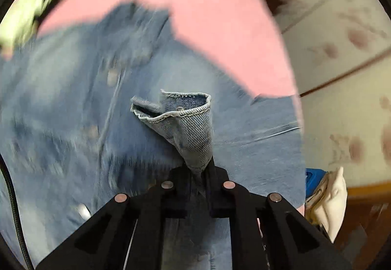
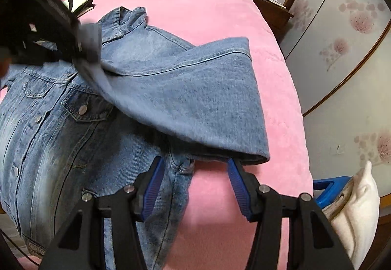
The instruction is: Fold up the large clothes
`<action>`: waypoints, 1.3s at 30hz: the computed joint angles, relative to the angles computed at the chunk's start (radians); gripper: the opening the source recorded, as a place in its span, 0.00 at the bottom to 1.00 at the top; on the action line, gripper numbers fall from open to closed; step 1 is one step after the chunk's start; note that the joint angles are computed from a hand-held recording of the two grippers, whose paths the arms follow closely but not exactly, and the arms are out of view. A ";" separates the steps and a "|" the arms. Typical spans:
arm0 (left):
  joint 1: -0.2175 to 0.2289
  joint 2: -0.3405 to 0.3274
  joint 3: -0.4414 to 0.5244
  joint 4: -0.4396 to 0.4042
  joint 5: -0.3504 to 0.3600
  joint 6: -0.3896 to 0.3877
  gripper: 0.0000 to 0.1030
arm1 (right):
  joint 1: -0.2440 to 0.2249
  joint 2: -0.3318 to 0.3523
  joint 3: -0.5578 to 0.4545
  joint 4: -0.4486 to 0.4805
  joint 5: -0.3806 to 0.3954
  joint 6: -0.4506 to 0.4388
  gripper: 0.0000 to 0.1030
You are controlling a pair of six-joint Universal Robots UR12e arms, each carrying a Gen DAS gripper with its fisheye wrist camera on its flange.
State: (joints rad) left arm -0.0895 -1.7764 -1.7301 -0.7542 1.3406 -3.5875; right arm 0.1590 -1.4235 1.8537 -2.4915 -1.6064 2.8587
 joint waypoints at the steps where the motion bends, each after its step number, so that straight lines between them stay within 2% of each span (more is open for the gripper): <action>1: 0.005 0.009 0.000 0.026 0.005 0.026 0.07 | 0.000 0.000 -0.001 -0.004 0.000 0.002 0.53; 7: 0.049 0.048 0.001 0.181 0.062 0.177 0.07 | 0.015 0.010 -0.016 -0.023 0.003 0.041 0.53; 11: 0.097 0.052 -0.023 0.221 0.095 0.252 0.07 | 0.030 0.027 -0.029 -0.026 0.018 0.051 0.53; 17: 0.155 0.035 -0.106 0.187 0.159 0.276 0.07 | 0.064 0.042 -0.034 0.009 0.076 0.010 0.53; 21: 0.182 0.026 -0.146 0.149 0.141 0.263 0.08 | 0.076 0.038 -0.029 0.038 0.096 -0.010 0.53; 23: 0.184 0.030 -0.164 0.165 0.137 0.278 0.08 | 0.080 0.036 -0.027 0.053 0.101 -0.005 0.53; 26: 0.191 0.038 -0.181 0.188 0.129 0.305 0.10 | 0.081 0.024 -0.019 0.073 0.088 0.005 0.53; 29: 0.196 0.049 -0.201 0.164 0.118 0.305 0.11 | 0.076 0.015 -0.009 0.065 0.057 0.040 0.53; 31: 0.194 0.046 -0.203 0.135 0.130 0.319 0.17 | 0.069 0.010 -0.004 0.049 0.039 0.070 0.53; 35: 0.202 0.060 -0.216 0.110 0.126 0.292 0.55 | 0.059 0.022 -0.016 0.036 -0.012 0.110 0.53; 36: 0.209 0.065 -0.220 0.114 0.115 0.269 0.60 | 0.060 0.032 -0.022 0.034 -0.033 0.106 0.53; 39: 0.233 0.072 -0.224 0.116 0.072 0.191 0.64 | 0.068 0.057 -0.030 0.007 -0.078 0.072 0.53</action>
